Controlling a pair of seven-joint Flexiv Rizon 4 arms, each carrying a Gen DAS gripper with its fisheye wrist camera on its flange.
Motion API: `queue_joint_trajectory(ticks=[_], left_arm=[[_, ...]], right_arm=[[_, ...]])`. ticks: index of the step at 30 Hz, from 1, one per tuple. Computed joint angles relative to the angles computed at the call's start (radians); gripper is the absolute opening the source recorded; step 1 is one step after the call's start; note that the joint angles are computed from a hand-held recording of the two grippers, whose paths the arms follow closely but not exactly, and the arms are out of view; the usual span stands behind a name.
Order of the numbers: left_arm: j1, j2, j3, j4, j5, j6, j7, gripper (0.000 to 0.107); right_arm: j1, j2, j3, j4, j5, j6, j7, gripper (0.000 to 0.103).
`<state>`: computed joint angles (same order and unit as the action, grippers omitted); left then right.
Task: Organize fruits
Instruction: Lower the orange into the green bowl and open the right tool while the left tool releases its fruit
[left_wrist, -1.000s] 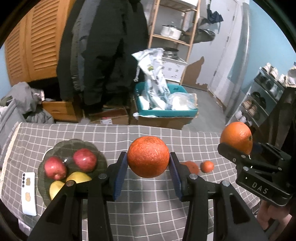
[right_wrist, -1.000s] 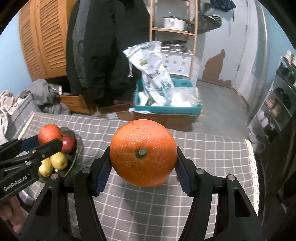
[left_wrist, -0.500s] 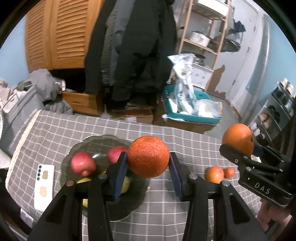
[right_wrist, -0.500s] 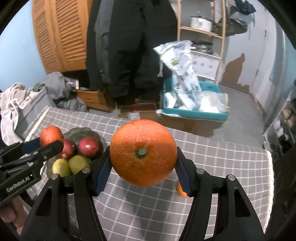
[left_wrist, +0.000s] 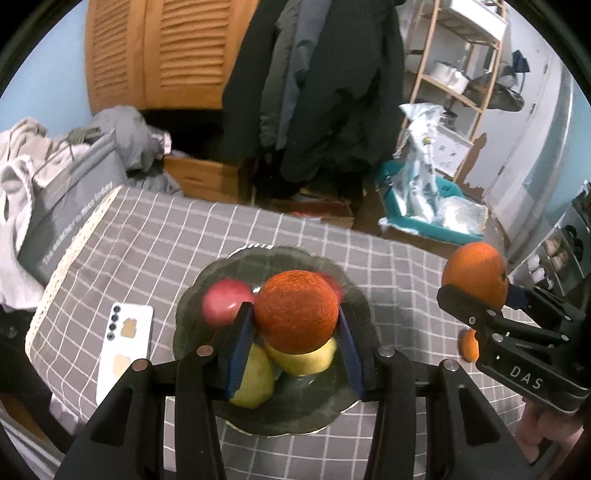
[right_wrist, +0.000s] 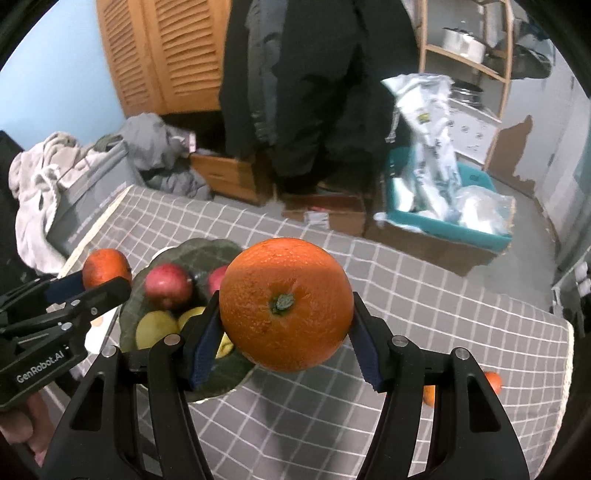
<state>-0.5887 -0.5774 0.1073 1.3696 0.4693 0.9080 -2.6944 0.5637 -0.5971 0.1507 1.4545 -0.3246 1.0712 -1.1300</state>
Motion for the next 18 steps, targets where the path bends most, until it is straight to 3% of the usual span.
queue_joint_trajectory(ticks=[18], left_arm=[[0.076,-0.058,-0.038,0.103,-0.172,0.053,0.099,0.045]], right_arm=[[0.017,-0.165,0.051,-0.179,0.116,-0.174,-0.100,0.064]])
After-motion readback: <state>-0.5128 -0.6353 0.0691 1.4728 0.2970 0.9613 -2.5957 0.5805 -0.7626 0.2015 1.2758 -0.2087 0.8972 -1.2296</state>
